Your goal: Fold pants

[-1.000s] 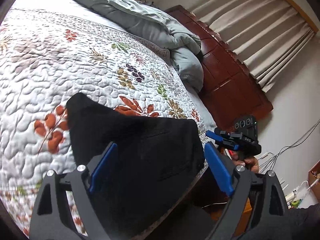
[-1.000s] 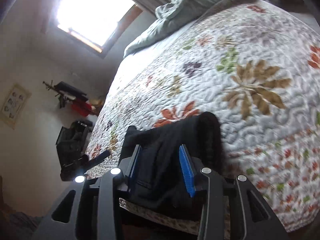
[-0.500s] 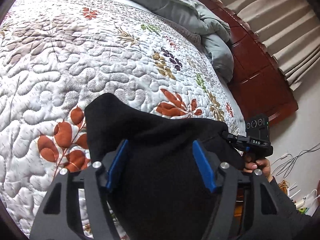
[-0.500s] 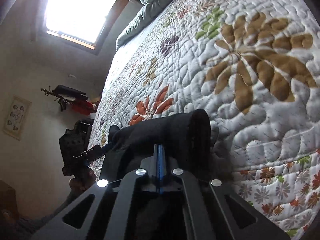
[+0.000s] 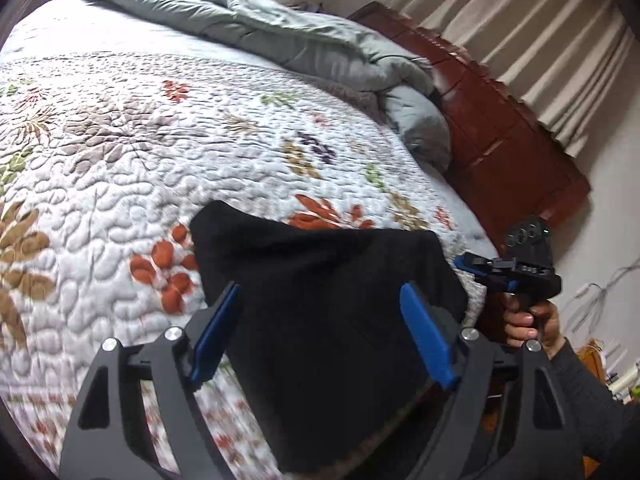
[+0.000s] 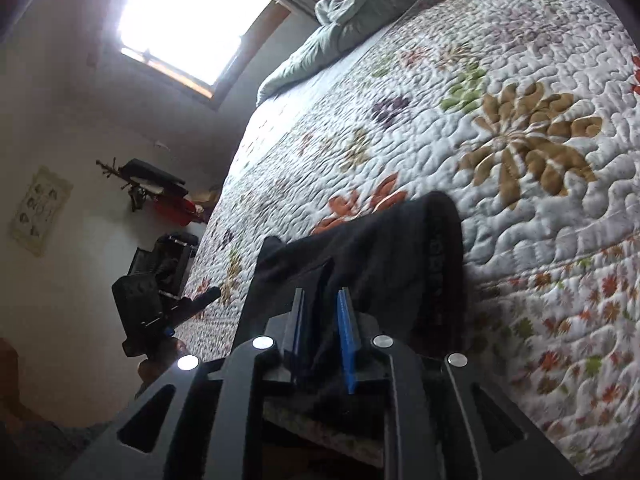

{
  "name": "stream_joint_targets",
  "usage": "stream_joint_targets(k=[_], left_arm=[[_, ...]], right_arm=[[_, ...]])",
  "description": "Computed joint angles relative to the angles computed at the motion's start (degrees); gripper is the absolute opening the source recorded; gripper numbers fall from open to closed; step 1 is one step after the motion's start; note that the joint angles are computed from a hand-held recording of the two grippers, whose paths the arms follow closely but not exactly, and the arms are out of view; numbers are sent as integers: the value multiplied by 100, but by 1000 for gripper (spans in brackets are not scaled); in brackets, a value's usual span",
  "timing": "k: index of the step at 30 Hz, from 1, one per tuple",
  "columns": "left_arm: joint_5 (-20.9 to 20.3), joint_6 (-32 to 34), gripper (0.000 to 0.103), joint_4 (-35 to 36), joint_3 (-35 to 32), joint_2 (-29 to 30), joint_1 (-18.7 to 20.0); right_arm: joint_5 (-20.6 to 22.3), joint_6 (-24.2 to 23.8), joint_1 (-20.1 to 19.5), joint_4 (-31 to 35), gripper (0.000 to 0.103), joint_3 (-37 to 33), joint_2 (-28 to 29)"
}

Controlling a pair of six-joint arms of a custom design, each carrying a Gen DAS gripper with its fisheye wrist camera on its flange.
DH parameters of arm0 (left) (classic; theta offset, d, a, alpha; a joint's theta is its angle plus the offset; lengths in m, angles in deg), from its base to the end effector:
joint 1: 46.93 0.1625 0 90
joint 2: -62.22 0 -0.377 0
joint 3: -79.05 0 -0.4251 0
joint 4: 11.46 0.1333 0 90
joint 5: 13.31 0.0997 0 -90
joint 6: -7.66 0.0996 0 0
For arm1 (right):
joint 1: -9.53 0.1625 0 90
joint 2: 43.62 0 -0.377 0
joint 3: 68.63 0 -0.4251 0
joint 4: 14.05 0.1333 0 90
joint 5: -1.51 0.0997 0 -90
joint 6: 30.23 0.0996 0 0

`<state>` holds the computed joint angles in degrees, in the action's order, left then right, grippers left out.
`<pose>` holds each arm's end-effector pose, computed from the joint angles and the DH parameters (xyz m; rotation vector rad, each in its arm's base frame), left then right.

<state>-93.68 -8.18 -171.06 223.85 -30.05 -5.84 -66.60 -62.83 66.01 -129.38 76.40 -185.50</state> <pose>-0.1786 -0.3548 0.1372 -0.8387 -2.9618 0.5290 0.0012 -0.3068 0.3239 -0.0875 2.9293 -0.7900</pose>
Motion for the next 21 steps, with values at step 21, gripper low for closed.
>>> stream_joint_targets(k=[21], left_arm=[[-691, -239, 90, 521, 615, -717, 272]], right_arm=[[155, -1017, -1688, 1533, 0, 364, -1196]])
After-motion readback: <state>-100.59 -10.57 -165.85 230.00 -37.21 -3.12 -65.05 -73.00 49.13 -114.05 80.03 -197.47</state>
